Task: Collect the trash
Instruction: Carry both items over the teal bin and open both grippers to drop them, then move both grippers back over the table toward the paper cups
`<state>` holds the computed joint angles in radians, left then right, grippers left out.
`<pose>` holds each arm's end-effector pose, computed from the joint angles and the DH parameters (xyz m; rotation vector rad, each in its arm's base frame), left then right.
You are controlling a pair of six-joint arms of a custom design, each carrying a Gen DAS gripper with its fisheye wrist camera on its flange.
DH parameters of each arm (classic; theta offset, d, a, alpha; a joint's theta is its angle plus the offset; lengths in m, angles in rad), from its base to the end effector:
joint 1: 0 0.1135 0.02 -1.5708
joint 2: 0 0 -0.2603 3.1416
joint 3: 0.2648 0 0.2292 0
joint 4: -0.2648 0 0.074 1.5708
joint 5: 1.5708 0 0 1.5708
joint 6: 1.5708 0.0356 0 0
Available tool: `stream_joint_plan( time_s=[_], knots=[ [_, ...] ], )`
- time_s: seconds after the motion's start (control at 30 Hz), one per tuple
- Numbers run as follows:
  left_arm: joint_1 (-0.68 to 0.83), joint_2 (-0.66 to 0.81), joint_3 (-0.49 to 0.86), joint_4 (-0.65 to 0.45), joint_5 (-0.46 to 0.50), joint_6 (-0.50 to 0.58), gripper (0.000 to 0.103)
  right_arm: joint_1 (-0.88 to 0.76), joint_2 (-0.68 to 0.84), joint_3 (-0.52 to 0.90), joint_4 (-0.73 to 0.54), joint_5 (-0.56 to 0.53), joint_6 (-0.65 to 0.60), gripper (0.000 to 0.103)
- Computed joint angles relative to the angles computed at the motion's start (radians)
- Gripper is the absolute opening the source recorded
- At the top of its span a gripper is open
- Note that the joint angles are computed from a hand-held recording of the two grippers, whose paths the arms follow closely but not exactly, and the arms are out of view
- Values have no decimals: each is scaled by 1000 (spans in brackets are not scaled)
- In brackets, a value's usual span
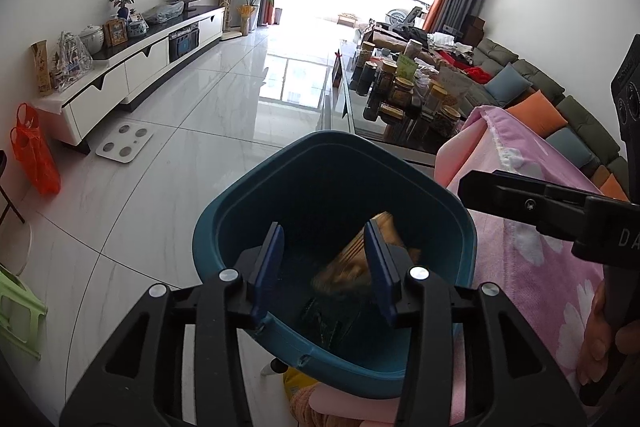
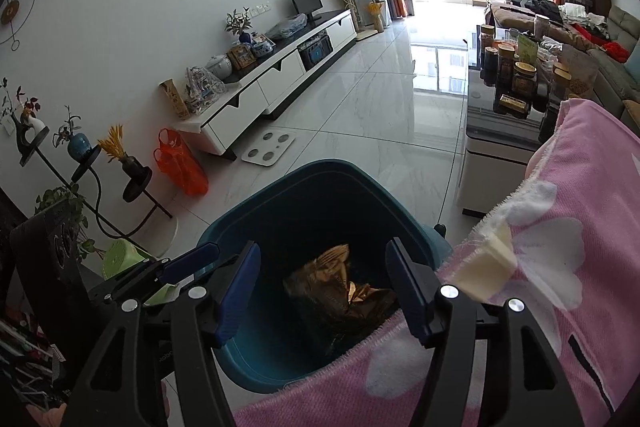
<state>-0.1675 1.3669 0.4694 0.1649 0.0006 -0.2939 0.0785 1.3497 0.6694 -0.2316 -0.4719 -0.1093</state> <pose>0.2303 -0.0390 0.1596 -0.1459 2.3104 -0.2365 0.2353 0.0347 0.1914 -0.4250 2.3912 0.5691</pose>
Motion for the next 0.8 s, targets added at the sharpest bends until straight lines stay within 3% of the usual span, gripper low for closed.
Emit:
stream_joint_plan(
  time_s=[0.23,0.4,0.5,0.6,0.7,0.8],
  knots=[
    [-81,-217,-59,-80,-69,-27,57,-157,-167,-35,-108,-137,-90,64],
    [-268,-395,-57,-179,-146,-52,68,-440,-331,-11,-347,-355,-327,68],
    [-433,-440,-33,-212,-215,-79,71,-699,-353,44,-583,-498,-598,70],
    [-621,-415,-2,-197,-289,-116,72,-980,-265,135,-888,-601,-989,70],
    [-784,-335,36,-149,-346,-124,72,-1224,-136,222,-1155,-633,-1368,70],
    [-890,-233,87,-98,-349,-120,72,-1413,0,300,-1333,-619,-1639,70]
  ],
)
